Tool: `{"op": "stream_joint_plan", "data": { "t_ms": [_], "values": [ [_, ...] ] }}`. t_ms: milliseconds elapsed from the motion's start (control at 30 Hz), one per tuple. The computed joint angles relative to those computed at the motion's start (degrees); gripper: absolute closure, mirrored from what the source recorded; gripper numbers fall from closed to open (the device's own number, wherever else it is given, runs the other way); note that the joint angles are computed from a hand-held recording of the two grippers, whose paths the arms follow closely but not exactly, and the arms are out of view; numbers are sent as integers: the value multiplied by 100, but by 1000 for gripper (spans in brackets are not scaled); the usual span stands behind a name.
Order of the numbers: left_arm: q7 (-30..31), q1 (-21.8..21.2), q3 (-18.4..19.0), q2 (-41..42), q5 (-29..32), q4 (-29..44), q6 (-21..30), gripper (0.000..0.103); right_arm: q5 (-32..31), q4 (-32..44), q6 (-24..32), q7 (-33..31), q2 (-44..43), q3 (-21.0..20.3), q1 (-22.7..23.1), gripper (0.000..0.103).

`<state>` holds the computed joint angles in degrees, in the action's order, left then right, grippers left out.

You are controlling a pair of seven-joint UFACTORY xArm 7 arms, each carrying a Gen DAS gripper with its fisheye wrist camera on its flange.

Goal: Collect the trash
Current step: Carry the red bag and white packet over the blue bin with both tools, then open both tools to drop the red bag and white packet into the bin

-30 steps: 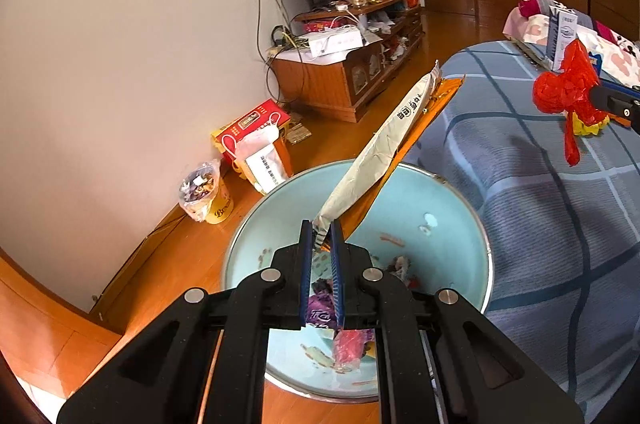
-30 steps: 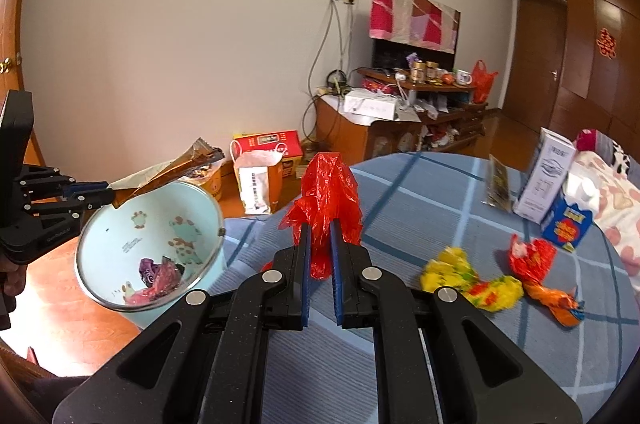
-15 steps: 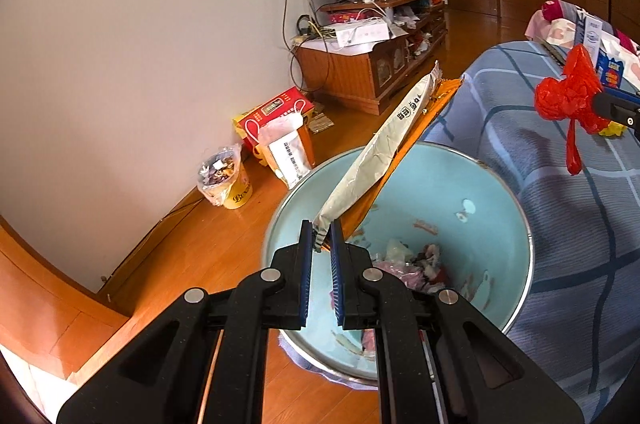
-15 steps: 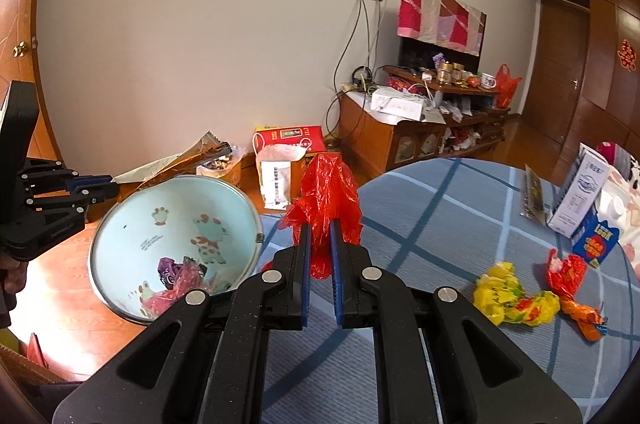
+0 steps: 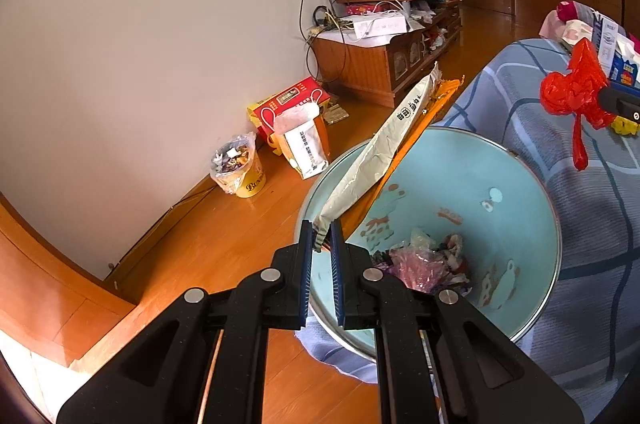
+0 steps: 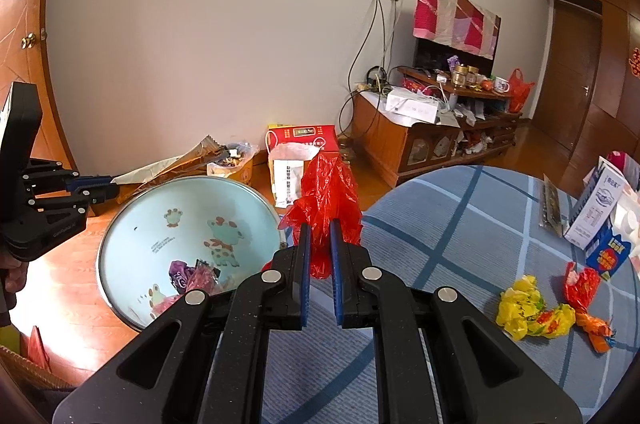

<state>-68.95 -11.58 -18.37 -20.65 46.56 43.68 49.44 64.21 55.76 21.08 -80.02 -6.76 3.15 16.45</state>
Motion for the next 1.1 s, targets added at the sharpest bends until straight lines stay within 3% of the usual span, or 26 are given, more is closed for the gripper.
{"op": "stream_joint_plan", "data": {
  "t_ms": [1100],
  "values": [
    [-192,199,2,-316,-39,-243,207,93,-238,146,32,171,158,223,179,93]
  ]
}}
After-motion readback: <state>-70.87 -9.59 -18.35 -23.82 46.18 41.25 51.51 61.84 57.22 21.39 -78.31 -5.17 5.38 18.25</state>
